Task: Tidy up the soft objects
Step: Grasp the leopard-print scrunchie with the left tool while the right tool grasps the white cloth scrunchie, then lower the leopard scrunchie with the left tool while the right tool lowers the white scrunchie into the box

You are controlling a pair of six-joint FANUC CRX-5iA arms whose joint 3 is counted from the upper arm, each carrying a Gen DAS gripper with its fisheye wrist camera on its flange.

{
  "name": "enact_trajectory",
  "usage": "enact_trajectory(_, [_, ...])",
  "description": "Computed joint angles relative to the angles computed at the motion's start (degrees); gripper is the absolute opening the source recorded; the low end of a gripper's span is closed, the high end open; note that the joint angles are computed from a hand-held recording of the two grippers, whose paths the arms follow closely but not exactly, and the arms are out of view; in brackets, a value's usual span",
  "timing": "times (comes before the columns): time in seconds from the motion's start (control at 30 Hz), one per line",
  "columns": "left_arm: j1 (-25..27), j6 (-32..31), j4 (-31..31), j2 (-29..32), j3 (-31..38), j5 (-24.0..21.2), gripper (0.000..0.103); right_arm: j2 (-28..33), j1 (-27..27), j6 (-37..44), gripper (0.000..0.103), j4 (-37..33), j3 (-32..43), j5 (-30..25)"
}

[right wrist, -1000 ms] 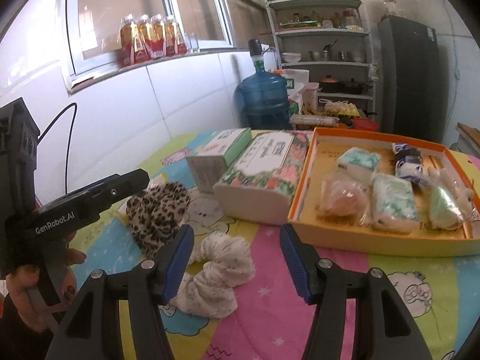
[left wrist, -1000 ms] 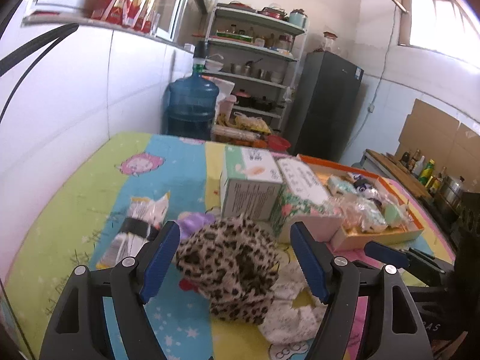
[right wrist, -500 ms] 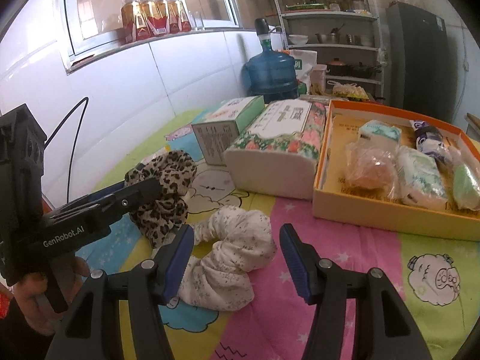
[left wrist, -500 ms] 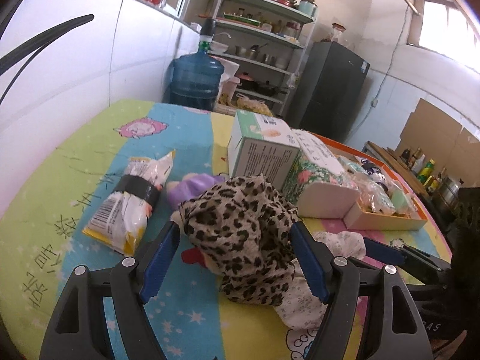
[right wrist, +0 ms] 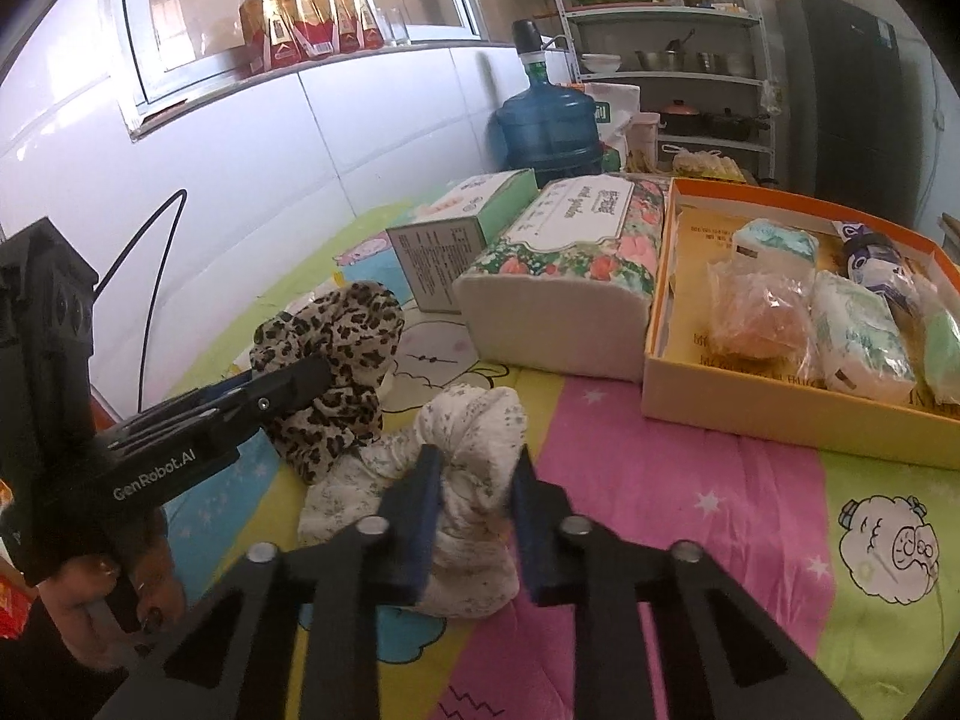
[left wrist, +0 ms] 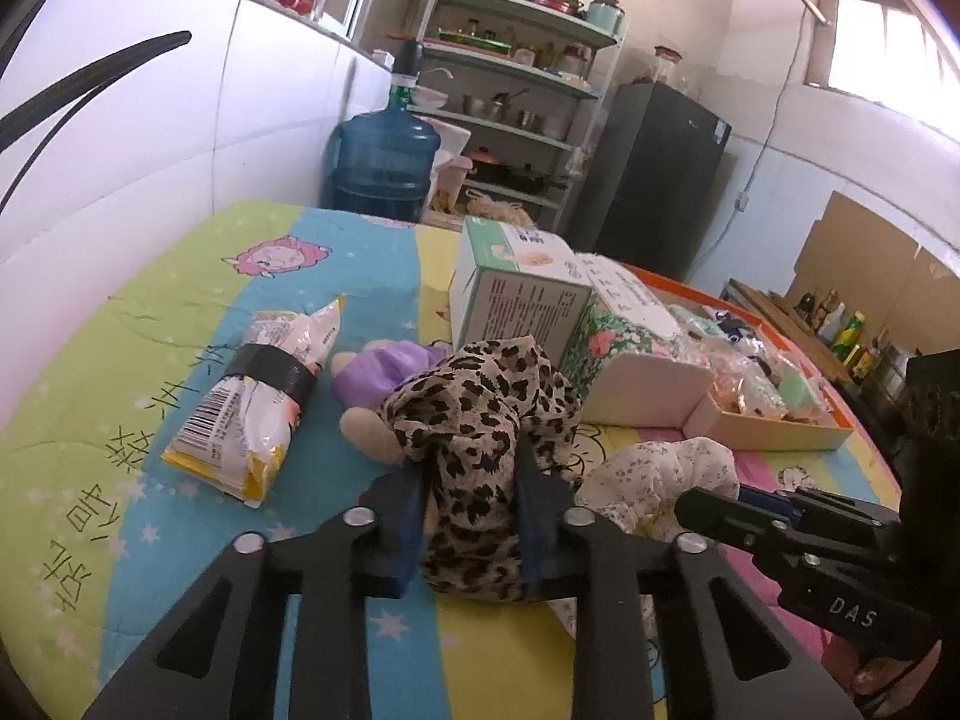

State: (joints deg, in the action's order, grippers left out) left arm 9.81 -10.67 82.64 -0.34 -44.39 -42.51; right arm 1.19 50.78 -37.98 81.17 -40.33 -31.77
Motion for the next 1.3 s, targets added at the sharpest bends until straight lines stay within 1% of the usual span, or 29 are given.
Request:
enact_trajectory(0.33, [1.7, -2.1, 2.7, -3.3, -1.5, -2.8, 0.022, -2.4, 1.2, -2.4, 0.017, 2.9, -1.3, -3.4])
enact_trajectory(0.67, [2.4, -3.4, 4.5, -6.4, -1.0, -4.5, 0.022, -5.5, 3.8, -3.4, 0.017, 3.7, -2.8, -9.2])
enact_trajectory(0.83, [1.3, -2.9, 4.6, -7.3, -0.1, -3.4, 0.022, -7.3, 5.3, -3.6, 0.017, 3.9, -3.6, -12.9])
enact_trajectory(1.0, [-0.7, -2.3, 4.5, -8.4, 0.0, -1.6, 0.022, -9.2, 5.8, -4.5, 0.017, 4.1, -5.0, -15.3])
enact_trajectory(1.3, [-6.3, -1.6, 6.1, -10.5, 0.1, 3.8, 0.022, -12.6, 7.1, -6.0, 0.017, 3.2, -7.8, -19.3])
